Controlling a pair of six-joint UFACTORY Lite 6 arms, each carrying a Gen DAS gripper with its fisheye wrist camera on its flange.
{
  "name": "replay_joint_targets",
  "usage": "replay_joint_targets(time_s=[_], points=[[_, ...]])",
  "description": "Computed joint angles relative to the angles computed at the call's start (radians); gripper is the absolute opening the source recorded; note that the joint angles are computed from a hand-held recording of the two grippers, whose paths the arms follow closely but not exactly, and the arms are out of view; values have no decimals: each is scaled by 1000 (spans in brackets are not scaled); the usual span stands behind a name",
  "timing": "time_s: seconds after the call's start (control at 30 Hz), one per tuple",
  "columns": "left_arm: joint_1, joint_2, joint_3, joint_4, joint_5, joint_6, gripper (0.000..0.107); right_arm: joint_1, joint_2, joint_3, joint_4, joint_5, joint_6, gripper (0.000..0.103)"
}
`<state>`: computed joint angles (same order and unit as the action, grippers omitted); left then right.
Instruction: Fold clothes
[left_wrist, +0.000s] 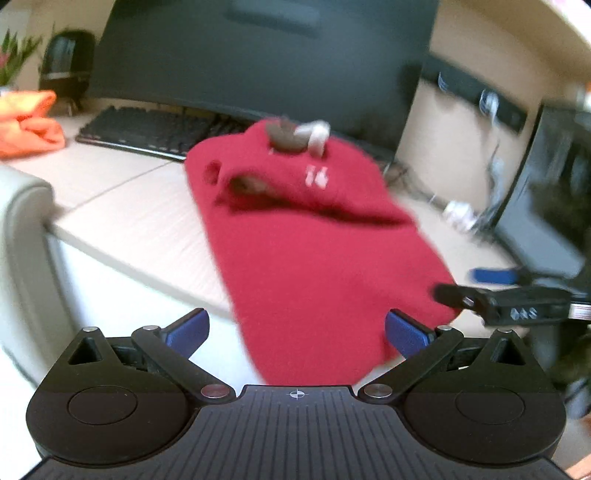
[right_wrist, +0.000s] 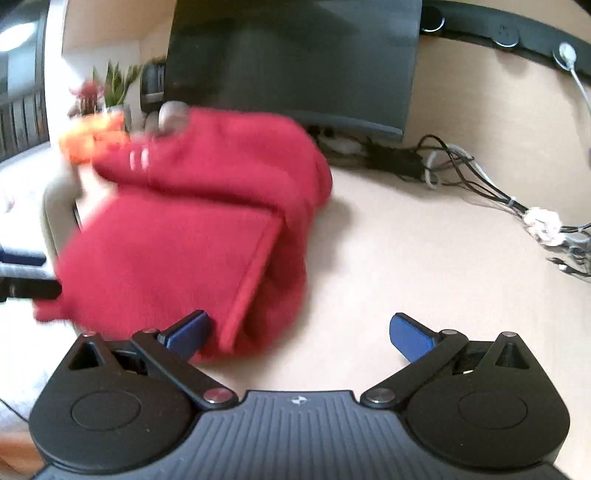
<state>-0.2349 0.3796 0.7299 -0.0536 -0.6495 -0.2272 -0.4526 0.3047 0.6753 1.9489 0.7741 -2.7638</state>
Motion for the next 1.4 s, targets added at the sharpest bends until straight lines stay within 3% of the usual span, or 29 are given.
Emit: replay_joint_targets(time_s=[0.1,0.3,0.5,0.63,0.83,0.93,1.4], points=[[-71,38,15,-222,-3,154,103,-44,5,-12,-19,57,1,103],[-235,-38,-74,-528,-109,282,103,-263,-19,-16,-393,271,207,103],[-414,-36,-94,-794,-166,339,103,-409,-20,-92,-400,333,50,103],[-517,38,-109,-814,-278,207,103,-447,2,-121,-424,342,-10,103],[-620,97,-86,-909,-357,234,103,-478,29,-152,-428,320,-109,103],[-625,101,-60,-975,-354,279,103,-490,47,-132,-431,336,-93,103],[-644,109,-38,-980,-349,346,103,-484,49,-137,-432,358,-120,103]])
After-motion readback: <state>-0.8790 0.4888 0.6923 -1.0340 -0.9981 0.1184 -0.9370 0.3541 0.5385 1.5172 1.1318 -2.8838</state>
